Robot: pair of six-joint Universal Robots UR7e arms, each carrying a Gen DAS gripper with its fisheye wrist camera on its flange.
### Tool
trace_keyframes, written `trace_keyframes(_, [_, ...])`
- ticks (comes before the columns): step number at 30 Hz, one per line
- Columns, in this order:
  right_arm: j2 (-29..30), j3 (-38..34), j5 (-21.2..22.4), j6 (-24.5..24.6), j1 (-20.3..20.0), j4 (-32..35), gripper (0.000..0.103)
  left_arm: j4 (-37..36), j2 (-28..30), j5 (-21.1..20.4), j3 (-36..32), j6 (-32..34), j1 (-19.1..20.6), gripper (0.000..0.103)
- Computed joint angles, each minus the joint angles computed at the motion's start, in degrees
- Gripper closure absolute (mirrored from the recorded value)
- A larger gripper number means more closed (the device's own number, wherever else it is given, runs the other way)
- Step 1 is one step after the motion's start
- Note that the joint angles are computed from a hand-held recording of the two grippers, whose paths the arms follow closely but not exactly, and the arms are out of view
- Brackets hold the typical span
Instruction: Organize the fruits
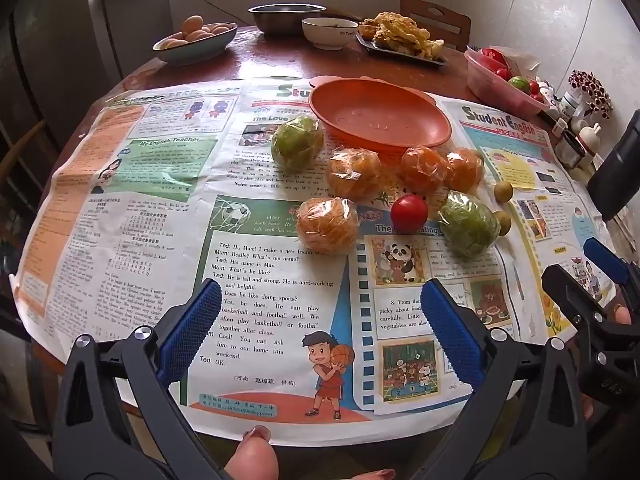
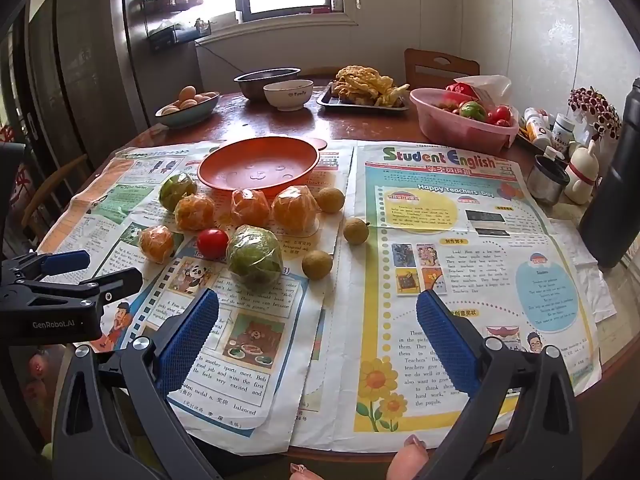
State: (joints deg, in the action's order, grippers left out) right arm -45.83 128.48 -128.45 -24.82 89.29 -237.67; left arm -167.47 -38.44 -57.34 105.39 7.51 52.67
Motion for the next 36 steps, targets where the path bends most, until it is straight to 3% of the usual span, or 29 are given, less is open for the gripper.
trace_keyframes(36, [-0.4, -0.2, -0.1, 0.7, 0.0, 1.7, 0.004, -0.4, 0.1, 0.3, 0.0, 0.8, -0.4, 0.009])
